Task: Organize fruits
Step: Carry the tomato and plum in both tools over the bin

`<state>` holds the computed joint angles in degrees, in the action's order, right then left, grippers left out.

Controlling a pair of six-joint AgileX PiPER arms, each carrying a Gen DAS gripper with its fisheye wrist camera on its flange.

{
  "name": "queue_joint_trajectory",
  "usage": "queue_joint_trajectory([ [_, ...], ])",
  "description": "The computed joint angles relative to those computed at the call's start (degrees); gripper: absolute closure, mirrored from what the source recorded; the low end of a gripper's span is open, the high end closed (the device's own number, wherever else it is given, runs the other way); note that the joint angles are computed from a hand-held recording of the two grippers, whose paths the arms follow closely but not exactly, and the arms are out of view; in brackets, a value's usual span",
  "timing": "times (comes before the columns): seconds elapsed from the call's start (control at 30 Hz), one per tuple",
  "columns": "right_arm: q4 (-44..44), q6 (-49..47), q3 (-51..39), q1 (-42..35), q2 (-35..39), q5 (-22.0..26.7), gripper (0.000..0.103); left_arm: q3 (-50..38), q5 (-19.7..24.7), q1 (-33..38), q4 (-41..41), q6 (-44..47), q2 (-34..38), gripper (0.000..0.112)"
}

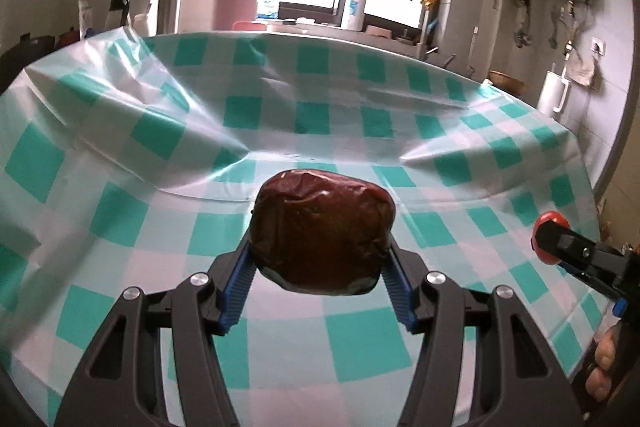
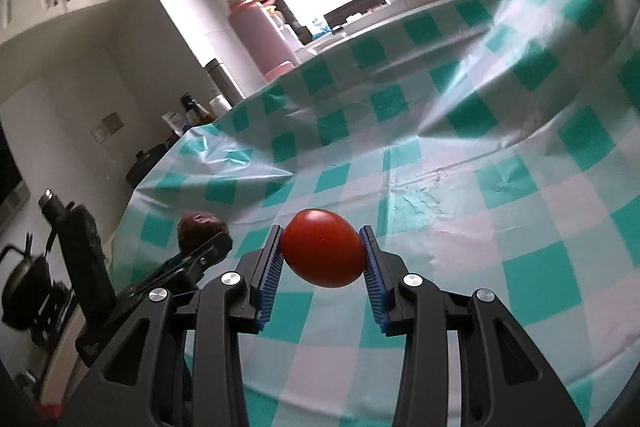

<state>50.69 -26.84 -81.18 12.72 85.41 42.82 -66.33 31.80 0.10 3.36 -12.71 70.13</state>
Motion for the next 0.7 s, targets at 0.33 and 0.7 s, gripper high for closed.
queue_joint_trajectory([
  [0.33, 2.53, -7.34, 10.67, -5.88, -10.72, 1.56, 0.064, 2.91, 2.09, -12.04, 16.47, -13.83, -5.38, 0.054],
  [0.7, 9.77, -19.07, 20.88, -22.38, -18.37, 9.20, 0.064, 3.19, 8.33, -30.21, 33.47, -25.94, -6.37, 0.054],
])
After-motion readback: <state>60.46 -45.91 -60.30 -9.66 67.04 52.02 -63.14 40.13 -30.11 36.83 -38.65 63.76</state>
